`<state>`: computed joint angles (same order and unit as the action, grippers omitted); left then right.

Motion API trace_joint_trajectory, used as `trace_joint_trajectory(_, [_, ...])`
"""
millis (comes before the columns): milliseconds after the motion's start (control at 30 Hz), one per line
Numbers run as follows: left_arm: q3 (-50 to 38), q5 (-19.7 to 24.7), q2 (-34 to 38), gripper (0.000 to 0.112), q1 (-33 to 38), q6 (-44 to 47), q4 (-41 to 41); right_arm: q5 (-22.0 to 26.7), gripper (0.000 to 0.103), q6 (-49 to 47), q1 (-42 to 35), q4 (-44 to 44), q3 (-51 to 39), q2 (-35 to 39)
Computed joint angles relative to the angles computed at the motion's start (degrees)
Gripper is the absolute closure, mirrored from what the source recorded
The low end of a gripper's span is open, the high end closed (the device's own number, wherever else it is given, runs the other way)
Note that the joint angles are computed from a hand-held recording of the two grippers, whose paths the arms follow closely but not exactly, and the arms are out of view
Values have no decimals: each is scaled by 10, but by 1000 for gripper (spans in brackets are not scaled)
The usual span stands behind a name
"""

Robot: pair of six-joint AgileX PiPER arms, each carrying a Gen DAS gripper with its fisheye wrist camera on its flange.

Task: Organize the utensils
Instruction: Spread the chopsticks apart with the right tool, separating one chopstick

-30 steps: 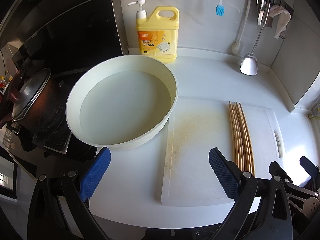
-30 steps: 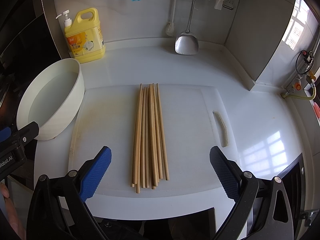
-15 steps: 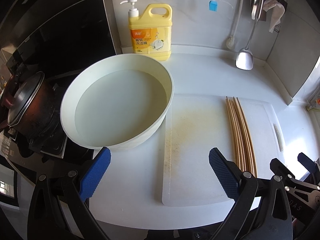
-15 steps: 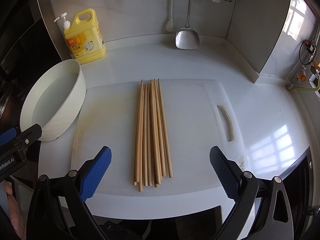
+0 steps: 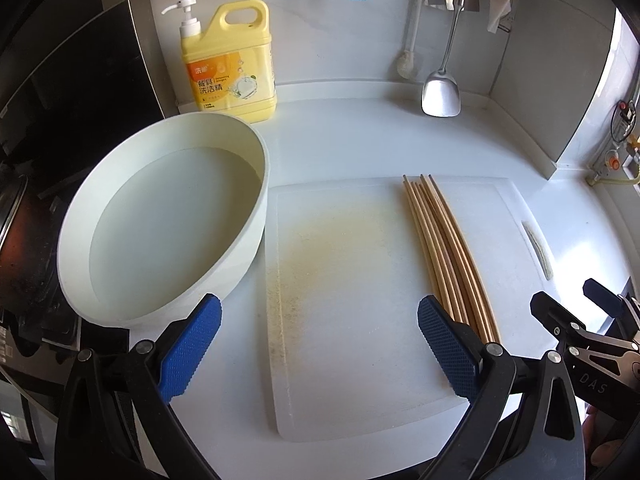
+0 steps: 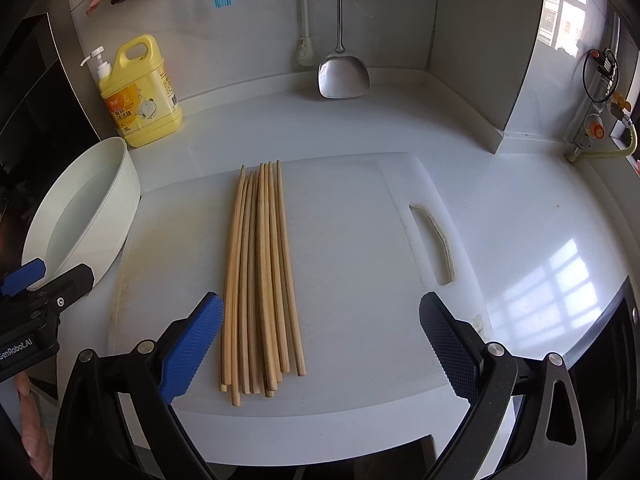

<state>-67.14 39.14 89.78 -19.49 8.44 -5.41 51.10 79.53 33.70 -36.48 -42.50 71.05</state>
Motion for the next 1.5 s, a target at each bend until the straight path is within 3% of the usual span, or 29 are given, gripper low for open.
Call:
trace_joint_trajectory(100, [11,-22,6,15,-16,-42,12,-20,9,-8,-17,-27,19,4])
trace_joint_trajectory(200, [33,-54,7,15,-38,-99,38,-73,9,-25,-48,-52,48,5])
trace_joint_trajectory(333, [60,-88,16,15,-79,-225,142,-176,9,-97,-123,-27,81,14])
trace_joint_trajectory(467, [70,-99,30,15,-96,-309,194,-236,9,-61,-145,-89,105,30])
trace_joint_trajectory(600, [84,-124,35,15,-103,-370,238,-264,9,-21,-167,-143,102,62])
trace_joint_trajectory(700, [90,-144,42,15,-102,-374,243,-277,9,-6,-176,-162,92,88])
trace_joint_trajectory(833, [97,-177,55,15,-98,-367,242,-255,9,60,-160,-234,83,124])
trace_joint_trajectory(967, [101,-194,64,15,-96,-374,251,-270,9,64,-170,-238,80,138])
trace_joint_trajectory(1300, [99,-199,71,15,-89,-342,218,-261,9,28,-163,-214,62,158])
trace_joint_trajectory(1500, [95,-202,71,15,-94,-342,215,-229,9,26,-152,-215,55,171])
